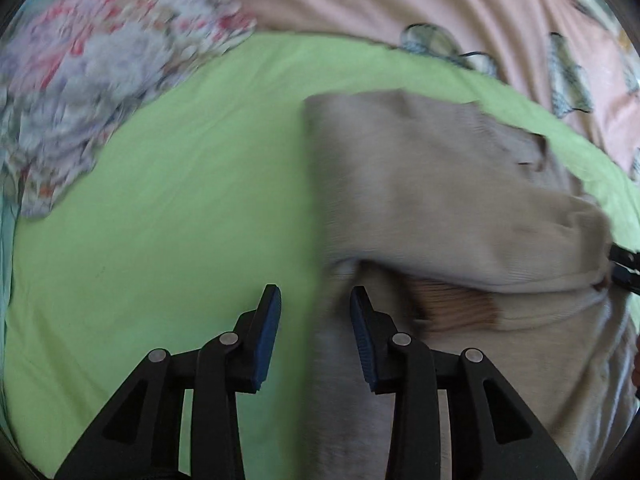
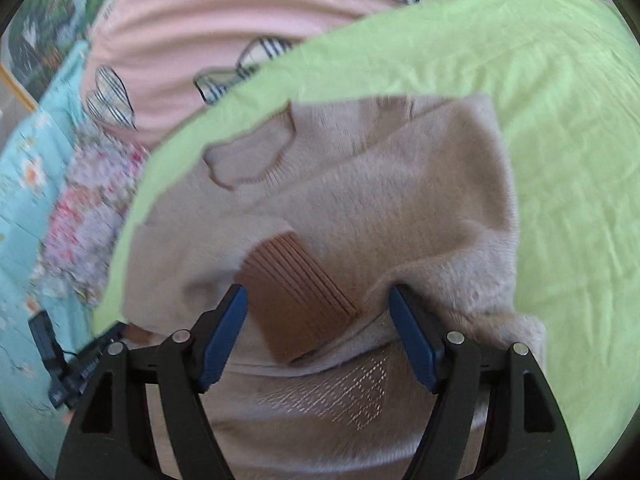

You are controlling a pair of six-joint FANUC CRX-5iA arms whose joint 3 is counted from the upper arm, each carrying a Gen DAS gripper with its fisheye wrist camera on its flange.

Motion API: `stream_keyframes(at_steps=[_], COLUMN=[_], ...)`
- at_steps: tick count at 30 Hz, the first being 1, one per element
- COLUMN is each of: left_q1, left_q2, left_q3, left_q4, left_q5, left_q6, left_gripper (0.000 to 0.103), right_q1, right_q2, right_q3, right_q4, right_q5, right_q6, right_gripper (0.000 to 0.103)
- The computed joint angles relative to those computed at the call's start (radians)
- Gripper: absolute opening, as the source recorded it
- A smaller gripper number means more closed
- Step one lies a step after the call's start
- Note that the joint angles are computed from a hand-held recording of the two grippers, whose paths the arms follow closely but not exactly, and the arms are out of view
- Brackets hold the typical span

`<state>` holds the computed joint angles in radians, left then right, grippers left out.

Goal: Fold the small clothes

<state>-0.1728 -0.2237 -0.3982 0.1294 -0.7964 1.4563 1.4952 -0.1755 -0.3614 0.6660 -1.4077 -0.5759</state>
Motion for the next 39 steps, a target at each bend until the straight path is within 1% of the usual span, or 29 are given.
stream_keyframes(at_steps=[1,2,3,4,6,7,10,11,12,13,15,16,17,19,23,24,26,28,30,31,33,34,35,36,37,39], left_q1=[0.014,0.017,0.015,0.006,-0.022,-0.032,-0.047,-0.045,-0.033,-0.023,-0.025,-0.041,-0.066,-0.078,-0.048,-0.044,-0.044,-0.048,-0.048,-0.045,-0.038,-0.034,-0.035,-0.04,-0.052,-0.07], left_q2=[0.006,0.016,0.024,0.037,0.062,0.076,0.09,0.082,0.07,0.057,0.045,0.049,0.054,0.052,0.049,0.047,0.045,0.05,0.051,0.049,0.044,0.045,0.047,0.049,0.052,0.055], left_q3=[-0.011,-0.008,-0.002,0.013,0.047,0.064,0.093,0.089,0.07,0.049,0.033,0.044,0.062,0.067,0.049,0.044,0.042,0.05,0.054,0.053,0.047,0.043,0.044,0.05,0.063,0.08], left_q4=[0.033,0.042,0.038,0.03,-0.004,-0.015,-0.051,-0.065,-0.044,-0.016,-0.005,-0.037,-0.1,-0.123,-0.055,-0.048,-0.053,-0.065,-0.066,-0.06,-0.056,-0.05,-0.05,-0.063,-0.091,-0.132], left_q5=[0.014,0.023,0.024,0.031,0.035,0.036,0.037,0.049,0.064,0.081,0.083,0.067,0.051,0.046,0.047,0.048,0.048,0.041,0.032,0.029,0.029,0.03,0.029,0.025,0.016,0.004], left_q6=[-0.018,-0.016,-0.01,0.0,0.041,0.055,0.098,0.137,0.132,0.121,0.125,0.14,0.179,0.188,0.151,0.148,0.153,0.164,0.162,0.154,0.152,0.148,0.151,0.164,0.185,0.209], left_gripper=[0.039,0.04,0.041,0.041,0.04,0.039,0.039,0.04,0.04,0.04,0.04,0.04,0.04,0.04,0.04,0.041,0.042,0.042,0.042,0.043,0.046,0.046,0.046,0.046,0.046,0.046], right_q1=[-0.012,-0.017,-0.019,-0.018,0.0,0.017,0.075,0.097,0.111,0.125,0.129,0.129,0.127,0.135,0.131,0.127,0.101,0.066,0.024,0.023,0.056,0.085,0.116,0.131,0.139,0.124], right_q2=[0.003,0.001,-0.008,-0.022,-0.028,-0.039,-0.089,-0.104,-0.109,-0.115,-0.134,-0.156,-0.169,-0.19,-0.207,-0.202,-0.164,-0.146,-0.135,-0.131,-0.153,-0.171,-0.181,-0.181,-0.176,-0.147], right_q3=[0.005,0.005,-0.002,-0.011,-0.004,0.001,-0.028,-0.031,-0.026,-0.017,-0.025,-0.046,-0.058,-0.083,-0.1,-0.098,-0.06,-0.04,-0.026,-0.022,-0.049,-0.073,-0.093,-0.1,-0.102,-0.08], right_q4=[-0.012,-0.015,-0.013,-0.005,0.038,0.081,0.221,0.257,0.271,0.262,0.225,0.192,0.165,0.117,0.065,0.066,0.041,-0.007,-0.081,-0.099,-0.063,-0.03,0.0,0.013,0.018,-0.014], right_q5=[0.023,0.04,0.062,0.085,0.063,0.041,0.004,-0.025,-0.053,-0.094,-0.12,-0.123,-0.122,-0.135,-0.14,-0.138,-0.158,-0.168,-0.17,-0.186,-0.181,-0.177,-0.179,-0.183,-0.18,-0.167], right_q6=[0.04,0.062,0.068,0.066,0.067,0.057,-0.029,-0.046,-0.047,-0.034,-0.042,-0.07,-0.087,-0.131,-0.149,-0.14,-0.075,-0.024,-0.002,-0.016,-0.077,-0.126,-0.172,-0.188,-0.187,-0.119], right_gripper=[0.06,0.033,0.017,0.01,0.01,0.01,0.01,0.009,0.009,0.009,0.009,0.009,0.009,0.009,0.009,0.009,0.009,0.009,0.01,0.012,0.017,0.03,0.048,0.054,0.057,0.057])
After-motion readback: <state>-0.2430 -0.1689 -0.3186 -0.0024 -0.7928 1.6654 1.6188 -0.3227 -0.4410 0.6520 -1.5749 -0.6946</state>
